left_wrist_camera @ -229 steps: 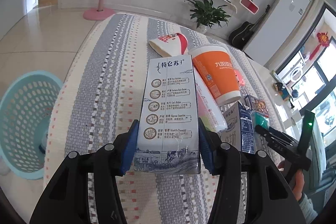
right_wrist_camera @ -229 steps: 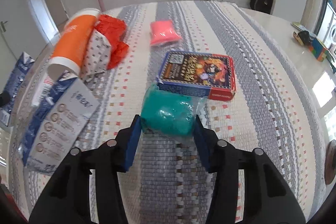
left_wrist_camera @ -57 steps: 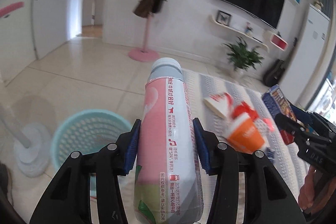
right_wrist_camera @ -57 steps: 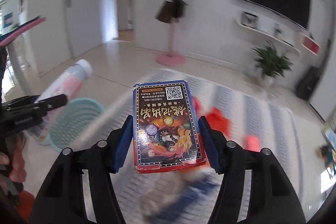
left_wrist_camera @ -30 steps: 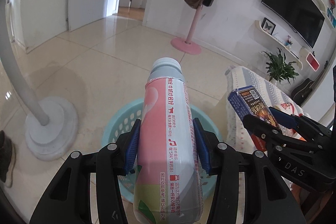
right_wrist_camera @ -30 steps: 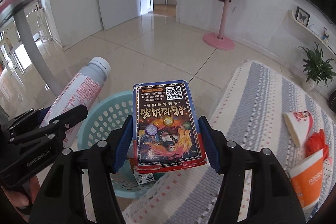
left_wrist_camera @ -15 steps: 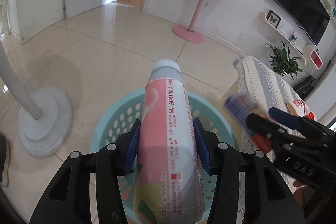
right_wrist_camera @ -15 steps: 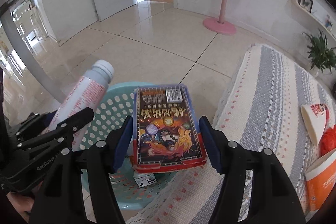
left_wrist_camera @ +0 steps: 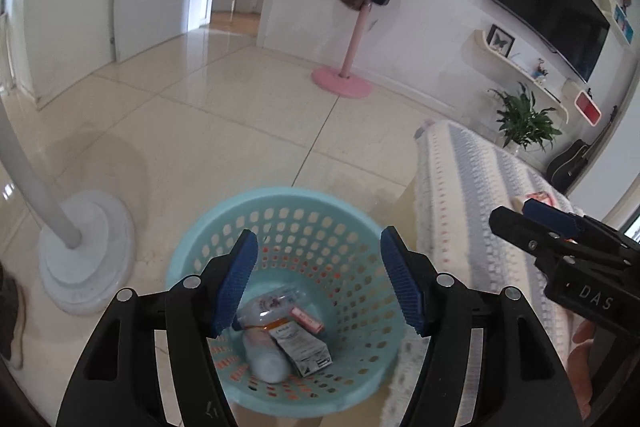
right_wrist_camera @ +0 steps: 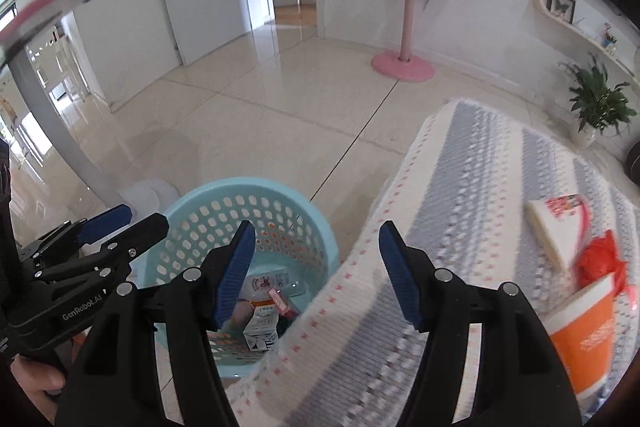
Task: Collect trash
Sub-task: 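Carry both items to the blue basket and open both tools to drop them, then return both tools to the table over the remaining trash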
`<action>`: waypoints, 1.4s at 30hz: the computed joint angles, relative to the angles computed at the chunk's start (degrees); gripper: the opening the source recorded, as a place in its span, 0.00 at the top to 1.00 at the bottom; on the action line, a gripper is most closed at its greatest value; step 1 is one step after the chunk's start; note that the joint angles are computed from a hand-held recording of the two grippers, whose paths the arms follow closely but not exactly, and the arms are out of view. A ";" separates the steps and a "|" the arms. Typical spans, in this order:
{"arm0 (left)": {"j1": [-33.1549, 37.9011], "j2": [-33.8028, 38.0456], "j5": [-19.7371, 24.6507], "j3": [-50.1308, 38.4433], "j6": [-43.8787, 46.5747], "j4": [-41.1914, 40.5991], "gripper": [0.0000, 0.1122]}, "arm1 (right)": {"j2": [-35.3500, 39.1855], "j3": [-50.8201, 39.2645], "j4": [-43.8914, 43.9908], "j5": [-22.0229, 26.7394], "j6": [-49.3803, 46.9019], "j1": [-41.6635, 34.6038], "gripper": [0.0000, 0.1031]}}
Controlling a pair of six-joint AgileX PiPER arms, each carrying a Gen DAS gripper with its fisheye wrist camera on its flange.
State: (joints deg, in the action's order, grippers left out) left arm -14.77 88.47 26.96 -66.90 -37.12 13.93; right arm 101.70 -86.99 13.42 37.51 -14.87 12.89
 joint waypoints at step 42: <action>-46.73 41.34 30.19 -63.21 -4.08 6.29 0.42 | 2.41 3.82 34.07 17.74 -48.43 -65.08 0.72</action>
State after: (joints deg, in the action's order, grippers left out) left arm -61.50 129.82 57.15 -130.11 -41.21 20.21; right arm 104.11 -83.17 47.50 55.25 -63.31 -52.19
